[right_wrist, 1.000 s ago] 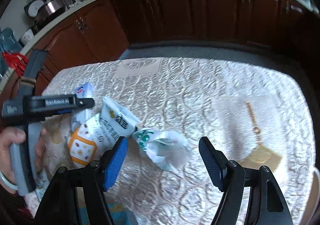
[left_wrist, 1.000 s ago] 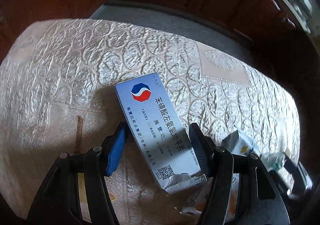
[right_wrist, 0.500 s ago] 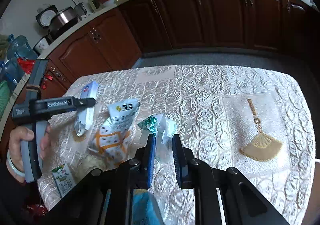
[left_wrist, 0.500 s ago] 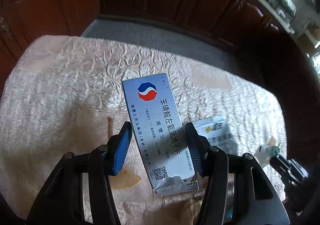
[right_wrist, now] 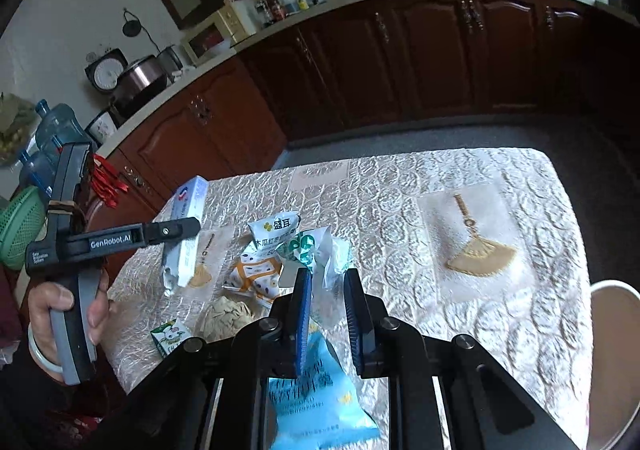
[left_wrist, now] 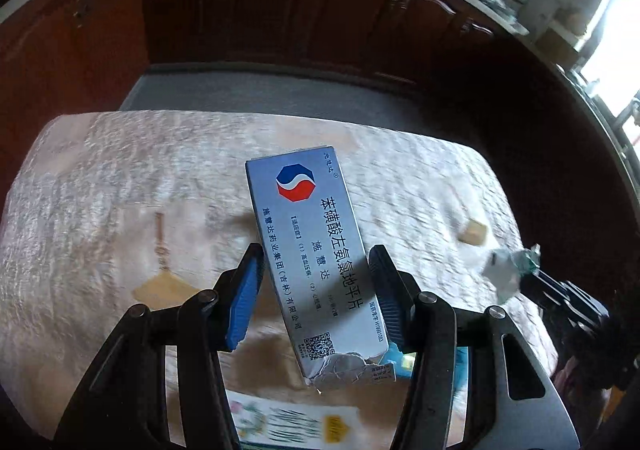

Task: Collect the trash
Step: 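Carry the box and wrapper over the white bin and open both tools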

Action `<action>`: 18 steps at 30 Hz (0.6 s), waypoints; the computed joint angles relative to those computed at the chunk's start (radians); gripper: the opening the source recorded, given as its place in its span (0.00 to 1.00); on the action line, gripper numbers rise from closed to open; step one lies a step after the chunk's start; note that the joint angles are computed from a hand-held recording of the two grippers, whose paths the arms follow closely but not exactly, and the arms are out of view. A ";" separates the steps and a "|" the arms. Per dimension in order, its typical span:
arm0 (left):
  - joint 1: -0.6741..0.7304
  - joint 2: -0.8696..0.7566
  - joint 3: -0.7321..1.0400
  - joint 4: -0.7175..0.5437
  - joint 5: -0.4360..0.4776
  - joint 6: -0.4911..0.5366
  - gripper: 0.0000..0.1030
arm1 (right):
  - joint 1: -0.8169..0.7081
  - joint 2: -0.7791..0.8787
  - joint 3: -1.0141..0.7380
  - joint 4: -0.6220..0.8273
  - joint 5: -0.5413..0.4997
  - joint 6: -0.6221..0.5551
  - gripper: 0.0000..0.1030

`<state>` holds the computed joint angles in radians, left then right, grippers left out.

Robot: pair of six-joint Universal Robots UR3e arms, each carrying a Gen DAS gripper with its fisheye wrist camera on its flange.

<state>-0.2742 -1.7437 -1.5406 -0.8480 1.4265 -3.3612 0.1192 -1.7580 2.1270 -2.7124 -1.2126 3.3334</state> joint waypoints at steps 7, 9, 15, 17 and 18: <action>-0.143 -0.089 0.138 -0.021 0.029 -0.025 0.51 | -0.100 -0.235 0.120 0.106 0.034 -0.023 0.15; -0.176 -0.112 0.170 -0.025 0.033 -0.031 0.51 | -0.136 -0.303 0.142 0.156 0.045 -0.042 0.15; -0.255 -0.186 0.284 -0.049 0.045 -0.039 0.51 | -0.273 -0.526 0.189 0.347 0.104 -0.119 0.15; -0.281 -0.218 0.337 -0.067 0.050 -0.044 0.51 | -0.332 -0.604 0.195 0.429 0.135 -0.156 0.15; -0.288 -0.230 0.355 -0.072 0.050 -0.045 0.50 | -0.362 -0.640 0.196 0.472 0.151 -0.176 0.15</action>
<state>-0.5626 -1.9738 -1.1857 -0.9200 1.4765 -3.4063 -0.2432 -2.3980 2.3235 -2.2402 -1.0615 3.1574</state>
